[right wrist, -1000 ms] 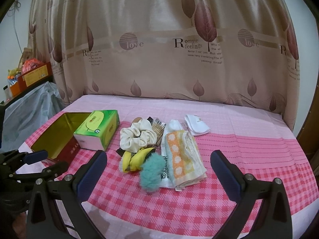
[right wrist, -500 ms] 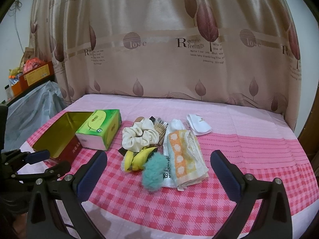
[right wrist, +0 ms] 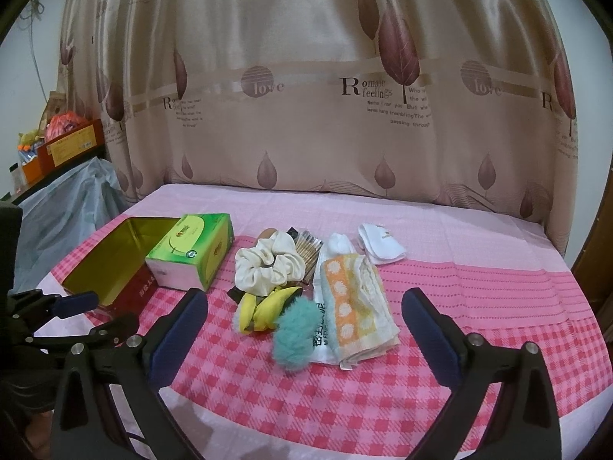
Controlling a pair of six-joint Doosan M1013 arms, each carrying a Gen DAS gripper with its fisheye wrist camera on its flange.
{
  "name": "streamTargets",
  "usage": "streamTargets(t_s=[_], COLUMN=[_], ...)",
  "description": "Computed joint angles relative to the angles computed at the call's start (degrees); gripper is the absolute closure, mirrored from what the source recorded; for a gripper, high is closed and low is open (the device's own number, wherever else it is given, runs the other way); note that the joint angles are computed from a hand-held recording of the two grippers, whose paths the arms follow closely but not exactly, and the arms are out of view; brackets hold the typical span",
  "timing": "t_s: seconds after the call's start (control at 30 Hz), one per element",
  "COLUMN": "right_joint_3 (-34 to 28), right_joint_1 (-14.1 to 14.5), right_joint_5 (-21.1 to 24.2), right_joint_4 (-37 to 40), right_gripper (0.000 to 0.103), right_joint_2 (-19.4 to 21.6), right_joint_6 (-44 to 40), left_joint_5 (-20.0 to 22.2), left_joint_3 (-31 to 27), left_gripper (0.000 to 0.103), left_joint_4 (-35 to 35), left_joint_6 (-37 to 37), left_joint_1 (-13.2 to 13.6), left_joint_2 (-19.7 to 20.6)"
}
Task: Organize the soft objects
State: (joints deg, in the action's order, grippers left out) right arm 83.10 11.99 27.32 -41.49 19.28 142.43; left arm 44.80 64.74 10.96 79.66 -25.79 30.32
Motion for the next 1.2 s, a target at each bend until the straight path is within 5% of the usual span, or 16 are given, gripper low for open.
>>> streamTargets(t_s=[0.63,0.87,1.2], right_joint_3=[-0.11,-1.59,-5.78], right_joint_1=[-0.43,-2.2,-4.01], right_joint_5=[0.63,3.99,9.93], right_joint_4=[2.19,9.33,16.53], right_gripper=[0.016,0.035,0.036], right_joint_2=[0.31,1.84,5.71], right_joint_6=[-3.06,-9.81,-18.66], left_joint_5=[0.65,1.19,2.93], left_joint_3=[-0.88,-2.05,-5.0], left_gripper=[0.044,0.044,0.044], left_joint_4=[-0.29,-1.42,-6.22], left_joint_6=[1.11,3.01,9.48], left_joint_1=[0.27,0.98,1.3], left_joint_2=[0.83,2.08,4.68])
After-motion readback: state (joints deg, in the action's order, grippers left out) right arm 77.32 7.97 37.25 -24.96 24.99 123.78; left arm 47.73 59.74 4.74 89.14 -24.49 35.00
